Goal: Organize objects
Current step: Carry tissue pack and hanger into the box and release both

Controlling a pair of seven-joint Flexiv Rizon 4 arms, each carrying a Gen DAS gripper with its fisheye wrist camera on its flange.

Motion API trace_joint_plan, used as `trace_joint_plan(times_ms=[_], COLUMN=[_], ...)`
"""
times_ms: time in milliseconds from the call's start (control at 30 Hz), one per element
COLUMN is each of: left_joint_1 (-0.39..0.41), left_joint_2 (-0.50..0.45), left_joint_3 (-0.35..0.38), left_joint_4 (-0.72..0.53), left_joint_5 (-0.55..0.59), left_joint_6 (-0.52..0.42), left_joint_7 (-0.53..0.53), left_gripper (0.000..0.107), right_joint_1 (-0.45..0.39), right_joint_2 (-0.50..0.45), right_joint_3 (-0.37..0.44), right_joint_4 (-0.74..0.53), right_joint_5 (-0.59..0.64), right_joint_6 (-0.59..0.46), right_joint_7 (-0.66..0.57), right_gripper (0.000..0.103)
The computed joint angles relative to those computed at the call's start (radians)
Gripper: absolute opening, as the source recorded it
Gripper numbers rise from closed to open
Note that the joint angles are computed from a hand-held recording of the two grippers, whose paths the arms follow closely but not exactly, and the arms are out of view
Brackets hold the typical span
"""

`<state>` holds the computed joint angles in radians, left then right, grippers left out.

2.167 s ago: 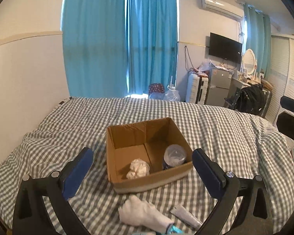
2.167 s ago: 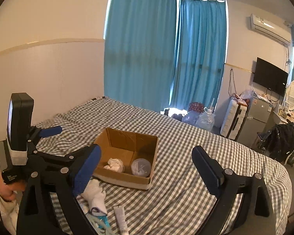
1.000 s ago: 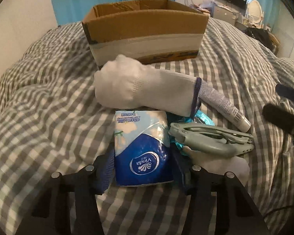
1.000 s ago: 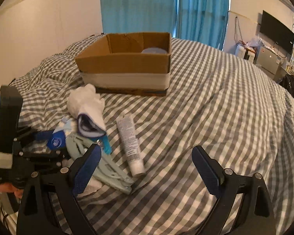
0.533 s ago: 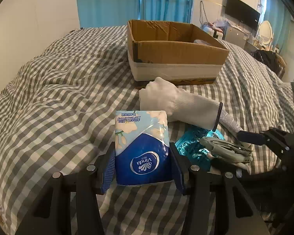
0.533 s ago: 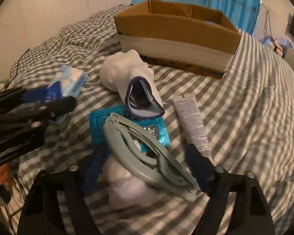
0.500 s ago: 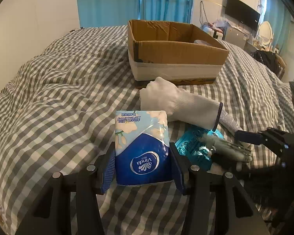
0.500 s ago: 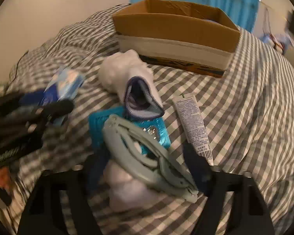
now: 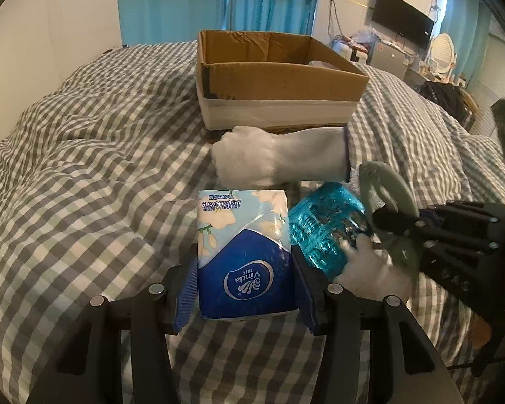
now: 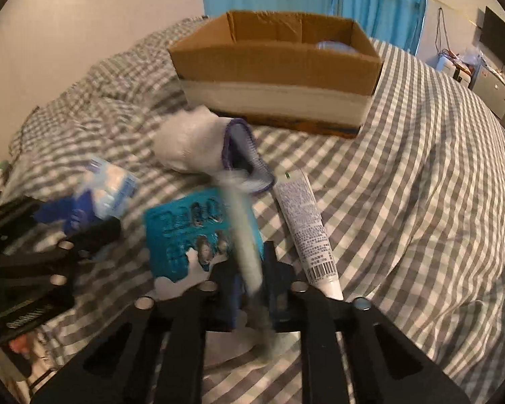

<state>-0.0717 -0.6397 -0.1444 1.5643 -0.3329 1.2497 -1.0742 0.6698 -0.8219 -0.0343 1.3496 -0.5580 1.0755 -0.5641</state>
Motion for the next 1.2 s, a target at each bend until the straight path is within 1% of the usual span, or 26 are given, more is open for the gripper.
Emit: trace_joint_plan(times_ms=[100,300,400,433,467,500,700,833,933,1000,1100,1200], left_joint_1=[0.010,0.032,0.037,0.042,0.044,0.047,0.063,0.055,0.037,0.021,0.004,-0.014], left_joint_2=[0.014,0.058,0.072,0.077,0.080,0.084,0.102,0.096,0.079,0.063,0.034,-0.005], left_joint_3=[-0.022,-0.065,-0.078,-0.088,-0.093,-0.101,-0.145,-0.152,-0.133,-0.110,-0.084,-0.058], left_joint_4=[0.016,0.058,0.066,0.069,0.067,0.067,0.048,-0.002,-0.059,-0.108,-0.189,-0.282], left_joint_5=[-0.015,-0.061,-0.080,-0.091,-0.100,-0.110,-0.180,-0.203,-0.197,-0.185,-0.166,-0.135], left_joint_6=[0.012,0.053,0.066,0.071,0.072,0.074,0.096,0.095,0.083,0.073,0.048,0.017], left_joint_7=[0.015,0.053,0.070,0.079,0.085,0.094,0.139,0.152,0.147,0.124,0.087,0.051], left_gripper=[0.052,0.052,0.052,0.052,0.052,0.052,0.052,0.052,0.052,0.052,0.052,0.052], right_joint_1=[0.019,0.037,0.042,0.030,0.046,0.049,0.043,0.037,0.027,0.017,0.013,0.002], right_joint_2=[0.040,0.100,0.118,0.128,0.114,0.123,0.162,0.175,0.175,0.165,0.142,0.118], right_joint_3=[-0.034,-0.066,-0.074,-0.060,-0.077,-0.080,-0.075,-0.072,-0.066,-0.058,-0.057,-0.056], right_joint_4=[0.047,0.114,0.127,0.132,0.105,0.109,0.102,0.075,0.039,0.000,-0.079,-0.143], right_joint_5=[-0.033,-0.102,-0.139,-0.177,-0.162,-0.177,-0.242,-0.277,-0.288,-0.280,-0.268,-0.242], right_joint_6=[0.028,0.067,0.079,0.075,0.067,0.065,0.053,0.035,0.034,0.023,-0.019,-0.031], right_joint_7=[0.042,0.120,0.154,0.180,0.170,0.180,0.209,0.208,0.202,0.173,0.122,0.085], right_gripper=[0.008,0.008,0.008,0.008,0.008,0.008,0.008,0.008,0.008,0.008,0.008,0.008])
